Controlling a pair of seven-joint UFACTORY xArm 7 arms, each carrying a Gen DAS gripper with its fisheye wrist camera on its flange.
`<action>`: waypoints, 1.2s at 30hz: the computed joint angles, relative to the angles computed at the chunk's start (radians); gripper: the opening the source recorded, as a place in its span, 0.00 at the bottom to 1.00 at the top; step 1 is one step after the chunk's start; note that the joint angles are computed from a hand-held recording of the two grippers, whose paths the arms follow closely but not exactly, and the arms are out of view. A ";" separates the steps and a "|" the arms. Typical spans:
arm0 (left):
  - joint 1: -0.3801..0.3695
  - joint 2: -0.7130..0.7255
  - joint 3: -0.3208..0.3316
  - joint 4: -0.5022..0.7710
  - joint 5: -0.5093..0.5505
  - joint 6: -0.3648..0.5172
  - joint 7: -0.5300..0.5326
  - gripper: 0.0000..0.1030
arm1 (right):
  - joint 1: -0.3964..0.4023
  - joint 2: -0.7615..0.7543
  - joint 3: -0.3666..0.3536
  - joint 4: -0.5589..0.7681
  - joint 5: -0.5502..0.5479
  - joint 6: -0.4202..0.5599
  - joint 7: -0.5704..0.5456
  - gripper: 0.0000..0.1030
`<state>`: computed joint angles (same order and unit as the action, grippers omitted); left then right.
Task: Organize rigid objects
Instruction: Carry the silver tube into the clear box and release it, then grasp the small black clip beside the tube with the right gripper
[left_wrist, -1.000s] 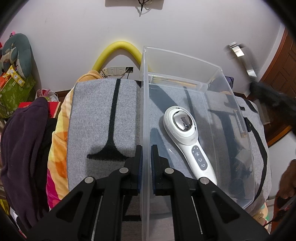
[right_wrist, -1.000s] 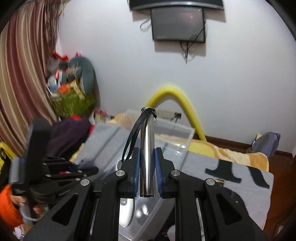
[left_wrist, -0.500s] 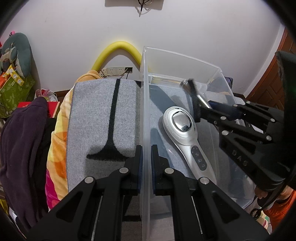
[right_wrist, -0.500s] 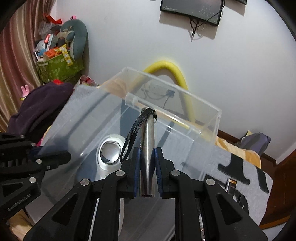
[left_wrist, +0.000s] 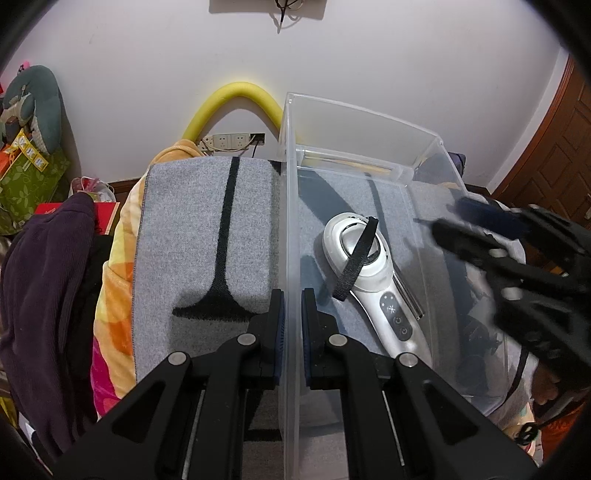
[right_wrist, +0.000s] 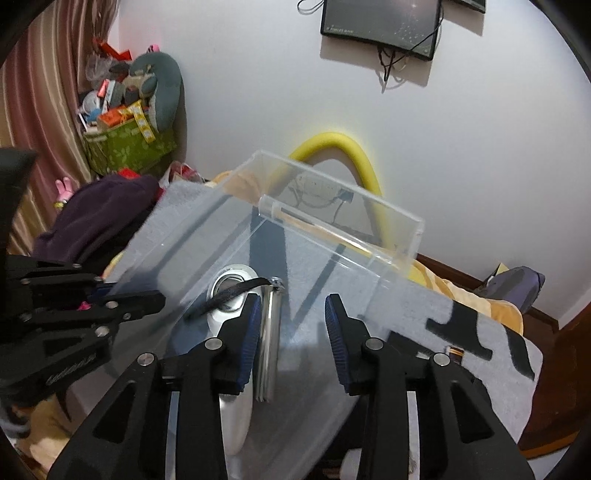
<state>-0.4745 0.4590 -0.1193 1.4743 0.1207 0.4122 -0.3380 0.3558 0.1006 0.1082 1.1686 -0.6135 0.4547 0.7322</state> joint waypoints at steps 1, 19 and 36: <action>-0.001 0.000 0.001 0.000 0.001 0.000 -0.001 0.06 | -0.001 -0.019 -0.004 -0.018 -0.010 -0.010 0.014 0.34; -0.015 -0.006 0.012 -0.001 0.029 0.013 -0.027 0.06 | -0.292 -0.395 0.053 -0.381 0.001 -0.037 0.111 0.56; -0.010 -0.009 0.007 -0.006 0.030 0.013 -0.026 0.06 | -0.320 -0.215 -0.007 -0.406 0.181 -0.122 0.012 0.43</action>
<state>-0.4841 0.4497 -0.1126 1.4686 0.1508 0.4249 -0.3639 0.0358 -0.1142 0.1015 0.7631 -0.4324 0.3331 0.7439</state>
